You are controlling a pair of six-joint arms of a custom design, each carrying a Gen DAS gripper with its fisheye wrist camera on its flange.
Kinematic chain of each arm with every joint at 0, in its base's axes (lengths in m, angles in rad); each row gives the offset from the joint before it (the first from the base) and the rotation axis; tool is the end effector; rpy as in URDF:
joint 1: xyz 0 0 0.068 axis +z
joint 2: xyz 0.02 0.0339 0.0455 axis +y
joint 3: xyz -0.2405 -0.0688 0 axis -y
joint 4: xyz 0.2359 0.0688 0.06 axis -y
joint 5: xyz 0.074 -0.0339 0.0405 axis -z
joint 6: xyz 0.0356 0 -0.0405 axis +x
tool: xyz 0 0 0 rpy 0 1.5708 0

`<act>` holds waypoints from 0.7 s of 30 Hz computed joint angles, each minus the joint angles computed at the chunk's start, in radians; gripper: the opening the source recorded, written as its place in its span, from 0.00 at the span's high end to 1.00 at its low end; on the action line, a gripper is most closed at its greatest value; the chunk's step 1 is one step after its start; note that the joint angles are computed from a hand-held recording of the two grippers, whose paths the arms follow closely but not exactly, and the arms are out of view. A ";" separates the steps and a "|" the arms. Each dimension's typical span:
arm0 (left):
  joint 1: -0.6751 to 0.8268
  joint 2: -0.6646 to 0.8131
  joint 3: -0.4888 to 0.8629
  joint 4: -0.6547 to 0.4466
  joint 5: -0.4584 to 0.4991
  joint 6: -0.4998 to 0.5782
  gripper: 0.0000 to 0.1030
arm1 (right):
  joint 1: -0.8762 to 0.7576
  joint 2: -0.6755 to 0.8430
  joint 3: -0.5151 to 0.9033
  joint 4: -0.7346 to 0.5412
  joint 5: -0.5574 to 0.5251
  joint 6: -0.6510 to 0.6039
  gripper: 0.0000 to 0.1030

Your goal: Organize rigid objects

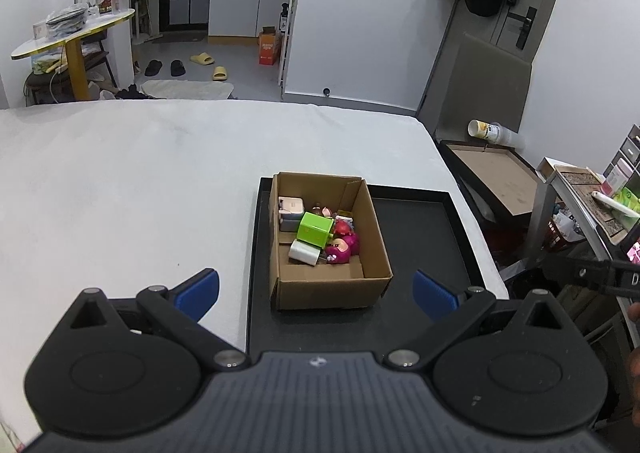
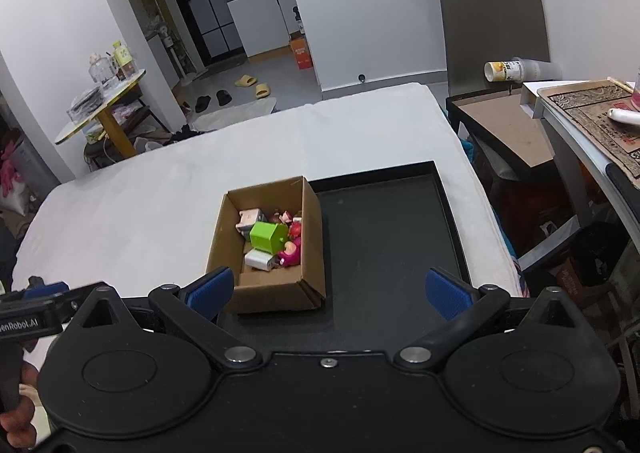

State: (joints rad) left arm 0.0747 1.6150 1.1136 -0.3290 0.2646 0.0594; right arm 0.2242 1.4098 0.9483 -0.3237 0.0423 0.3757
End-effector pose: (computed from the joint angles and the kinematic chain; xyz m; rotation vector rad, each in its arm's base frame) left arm 0.3392 0.0160 0.2130 0.1045 2.3762 -0.2536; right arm 0.2898 0.0645 0.2221 0.1999 2.3598 0.2421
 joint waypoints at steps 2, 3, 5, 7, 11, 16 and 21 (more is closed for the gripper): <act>0.002 -0.005 -0.001 -0.008 0.000 0.010 0.01 | 0.009 -0.006 -0.002 -0.013 0.003 0.004 0.00; 0.001 -0.008 -0.002 -0.011 -0.006 0.016 0.01 | 0.011 -0.013 -0.008 -0.014 0.001 0.006 0.00; 0.000 -0.019 -0.012 -0.009 -0.009 0.022 0.01 | 0.016 -0.022 -0.012 -0.020 0.003 0.010 0.00; 0.003 -0.025 -0.016 -0.011 -0.001 0.025 0.01 | 0.025 -0.031 -0.015 -0.027 0.014 0.014 0.00; 0.004 -0.039 -0.030 -0.013 -0.001 0.037 0.01 | 0.048 -0.040 -0.014 -0.035 0.037 0.011 0.00; 0.013 -0.056 -0.034 -0.034 0.014 0.036 0.01 | 0.063 -0.055 -0.018 -0.043 0.044 0.018 0.00; 0.006 -0.097 -0.052 -0.049 -0.022 0.055 0.01 | 0.074 -0.070 -0.027 -0.047 0.055 0.017 0.00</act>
State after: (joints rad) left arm 0.0811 1.5183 1.0612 -0.3782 0.2421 0.1141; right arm 0.2977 1.3397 0.9212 -0.3712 0.0969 0.3930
